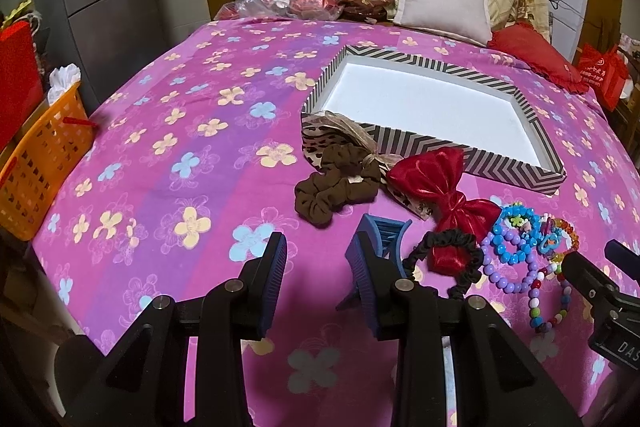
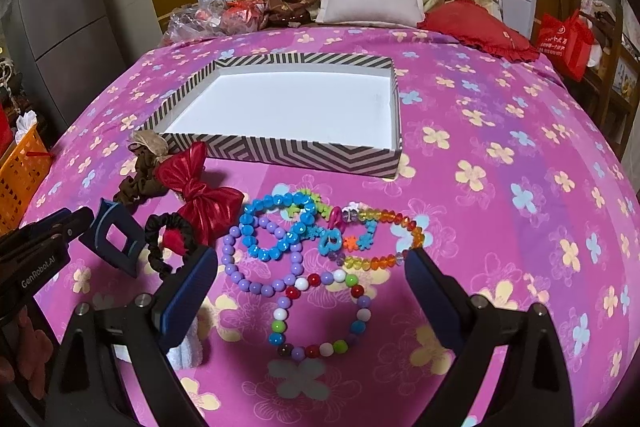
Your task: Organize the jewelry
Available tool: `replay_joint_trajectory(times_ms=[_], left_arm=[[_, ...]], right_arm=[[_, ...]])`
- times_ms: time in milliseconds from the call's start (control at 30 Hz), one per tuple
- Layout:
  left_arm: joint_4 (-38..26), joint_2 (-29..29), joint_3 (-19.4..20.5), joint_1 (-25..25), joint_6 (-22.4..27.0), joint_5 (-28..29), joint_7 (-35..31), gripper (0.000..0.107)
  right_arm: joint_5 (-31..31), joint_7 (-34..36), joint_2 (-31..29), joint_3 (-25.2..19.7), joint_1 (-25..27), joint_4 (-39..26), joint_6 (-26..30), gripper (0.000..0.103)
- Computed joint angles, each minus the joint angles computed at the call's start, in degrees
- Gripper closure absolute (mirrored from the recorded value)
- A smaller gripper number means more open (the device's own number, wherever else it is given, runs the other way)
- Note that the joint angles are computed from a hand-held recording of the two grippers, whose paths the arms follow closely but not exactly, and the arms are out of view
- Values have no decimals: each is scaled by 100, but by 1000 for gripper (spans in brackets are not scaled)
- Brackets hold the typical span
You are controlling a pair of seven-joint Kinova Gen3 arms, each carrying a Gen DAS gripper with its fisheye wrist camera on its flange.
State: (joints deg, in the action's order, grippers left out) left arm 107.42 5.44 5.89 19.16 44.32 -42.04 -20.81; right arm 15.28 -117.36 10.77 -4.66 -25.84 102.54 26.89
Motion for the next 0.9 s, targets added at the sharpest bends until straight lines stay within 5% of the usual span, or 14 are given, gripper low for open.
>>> replay_joint_trajectory(times_ms=[900], left_arm=[[23, 54, -55, -47, -65, 134, -53, 70]], right_arm=[[-250, 347, 132, -97, -3, -188, 91, 6]])
